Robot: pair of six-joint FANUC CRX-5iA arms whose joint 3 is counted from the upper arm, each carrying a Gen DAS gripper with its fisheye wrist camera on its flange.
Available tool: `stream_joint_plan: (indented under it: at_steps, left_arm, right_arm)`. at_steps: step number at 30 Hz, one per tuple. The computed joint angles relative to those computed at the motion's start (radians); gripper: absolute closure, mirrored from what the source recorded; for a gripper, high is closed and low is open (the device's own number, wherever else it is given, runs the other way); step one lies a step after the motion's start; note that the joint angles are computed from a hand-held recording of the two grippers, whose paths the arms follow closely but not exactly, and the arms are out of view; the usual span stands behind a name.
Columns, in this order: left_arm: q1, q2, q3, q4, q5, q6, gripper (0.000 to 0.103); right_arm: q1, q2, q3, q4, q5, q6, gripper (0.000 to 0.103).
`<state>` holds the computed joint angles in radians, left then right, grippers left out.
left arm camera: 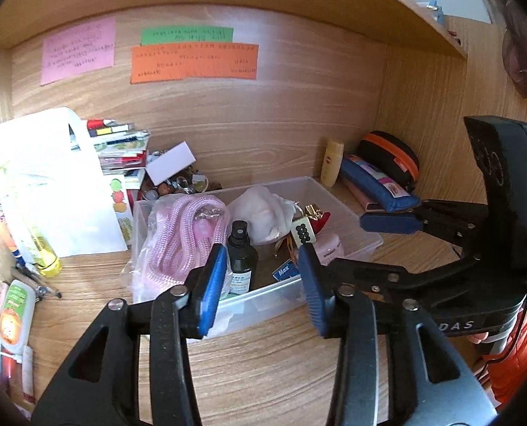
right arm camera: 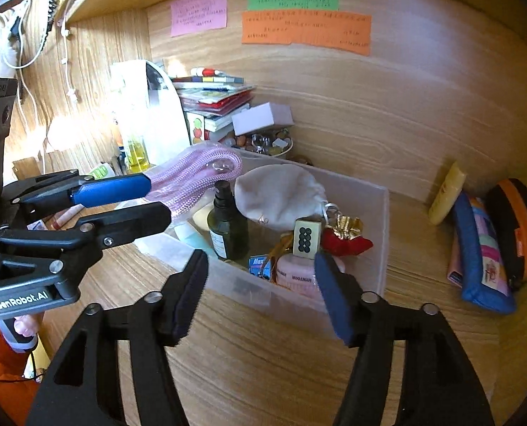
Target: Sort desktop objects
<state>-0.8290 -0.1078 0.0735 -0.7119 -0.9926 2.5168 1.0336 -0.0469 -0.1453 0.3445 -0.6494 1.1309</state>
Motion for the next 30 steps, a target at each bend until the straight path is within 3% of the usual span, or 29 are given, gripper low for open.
stream_joint_plan:
  at_steps: [3, 8, 10, 12, 18, 26, 30]
  left_arm:
    - [-0.037, -0.011, 0.002, -0.048, -0.037, 0.048, 0.046]
    - [-0.096, -0.013, 0.014, -0.116, -0.116, 0.11, 0.044]
    - [-0.115, -0.014, 0.018, -0.129, -0.144, 0.129, 0.042]
    - [-0.133, -0.018, 0.017, -0.141, -0.167, 0.146, 0.027]
    - [-0.245, 0.003, 0.044, -0.268, -0.324, 0.234, 0.009]
    - [-0.315, 0.038, 0.06, -0.344, -0.451, 0.319, 0.006]
    - [-0.327, 0.07, 0.081, -0.354, -0.501, 0.302, 0.006]
  right_arm:
    - [0.019, -0.039, -0.056, 0.074, 0.028, -0.07, 0.033]
    - [0.05, -0.1, -0.145, 0.206, 0.061, -0.199, 0.019]
    - [0.059, -0.119, -0.172, 0.237, 0.067, -0.238, 0.018]
    - [0.067, -0.136, -0.197, 0.259, 0.073, -0.275, 0.018]
    - [0.087, -0.191, -0.277, 0.313, 0.094, -0.379, 0.018]
    - [0.105, -0.252, -0.346, 0.329, 0.102, -0.446, 0.018]
    - [0.112, -0.268, -0.367, 0.347, 0.106, -0.482, 0.018]
